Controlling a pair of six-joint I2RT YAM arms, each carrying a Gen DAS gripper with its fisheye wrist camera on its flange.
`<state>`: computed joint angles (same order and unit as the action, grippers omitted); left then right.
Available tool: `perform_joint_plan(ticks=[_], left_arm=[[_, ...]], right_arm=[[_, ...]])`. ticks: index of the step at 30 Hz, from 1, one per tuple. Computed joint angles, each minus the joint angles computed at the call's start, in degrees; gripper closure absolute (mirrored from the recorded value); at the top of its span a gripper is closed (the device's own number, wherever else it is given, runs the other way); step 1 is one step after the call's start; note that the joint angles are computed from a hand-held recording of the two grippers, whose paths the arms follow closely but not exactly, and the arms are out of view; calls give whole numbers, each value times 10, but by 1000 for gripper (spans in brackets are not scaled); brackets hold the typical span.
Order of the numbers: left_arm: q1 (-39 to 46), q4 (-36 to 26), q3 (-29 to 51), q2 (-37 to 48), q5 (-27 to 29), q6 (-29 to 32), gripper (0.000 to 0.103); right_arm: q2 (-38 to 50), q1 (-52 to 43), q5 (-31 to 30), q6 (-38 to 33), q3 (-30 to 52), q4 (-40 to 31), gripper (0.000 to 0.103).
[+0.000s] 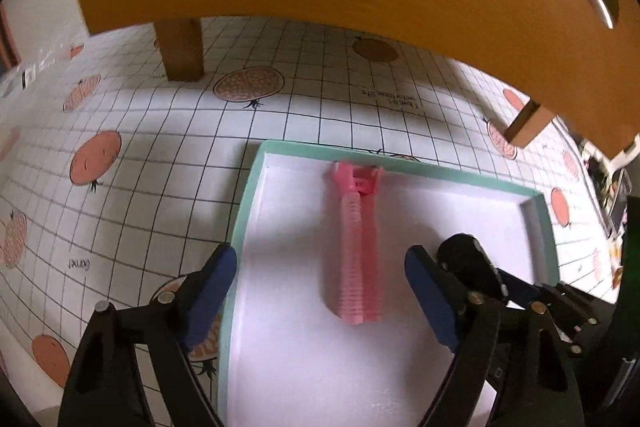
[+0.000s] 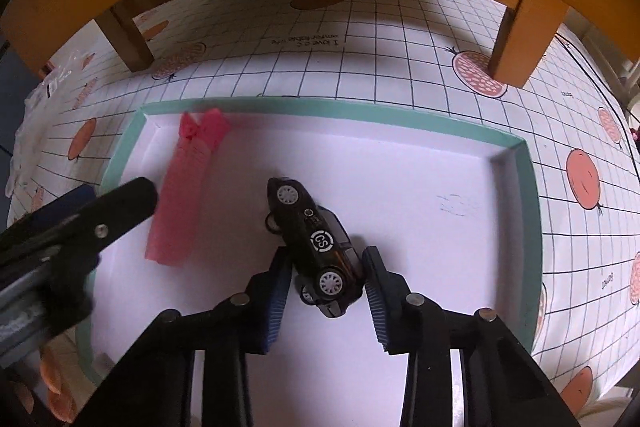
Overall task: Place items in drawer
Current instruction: 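Grasp the pink hair roller with the left gripper while the right grasps the black toy car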
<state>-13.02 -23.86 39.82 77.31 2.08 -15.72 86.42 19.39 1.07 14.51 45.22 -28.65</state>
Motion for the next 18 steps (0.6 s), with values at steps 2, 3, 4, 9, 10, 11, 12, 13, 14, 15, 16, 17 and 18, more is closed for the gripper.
perform_joint_plan(ticks=[2,3,4,9,10,11,12,13,14,15,16,17,18], left_arm=[[1,-5,5,10,20,-1,33],[-3,-6,8,16,20,-1,35],[-8,-8,9,22,16,-1,36],[-21,-9,12,50,22,5,63],[-23,-8,9,49,16,6,70],[-27,-8,7,46,9,7,74],[-24,-10,9,48,13,11,75],[-22,-11,9,47,15,12,75],[-21,-11,8,47,16,13,75],[-20,-12,5,43,18,15,75],[-20,-15,4,39,18,15,75],[-20,-18,3,37,19,15,75],[-19,-22,2,32,20,14,75]], right_arm=[[-6,-4,-2,-4,-5,0,65],[-8,-6,-4,-5,-7,-1,65],[-10,-8,-5,-5,-9,-1,65],[-19,-10,-7,-7,-16,-5,65],[-21,-11,-7,-7,-18,-6,65],[-23,-12,-8,-8,-19,-8,65],[-25,-12,-8,-8,-19,-11,65],[-27,-12,-8,-7,-21,-13,65],[-30,-12,-8,-7,-22,-16,65],[-33,-12,-9,-6,-23,-20,65],[-35,-13,-12,-6,-24,-22,65],[-37,-15,-15,-5,-25,-25,65],[-41,-15,-19,-3,-26,-29,65]])
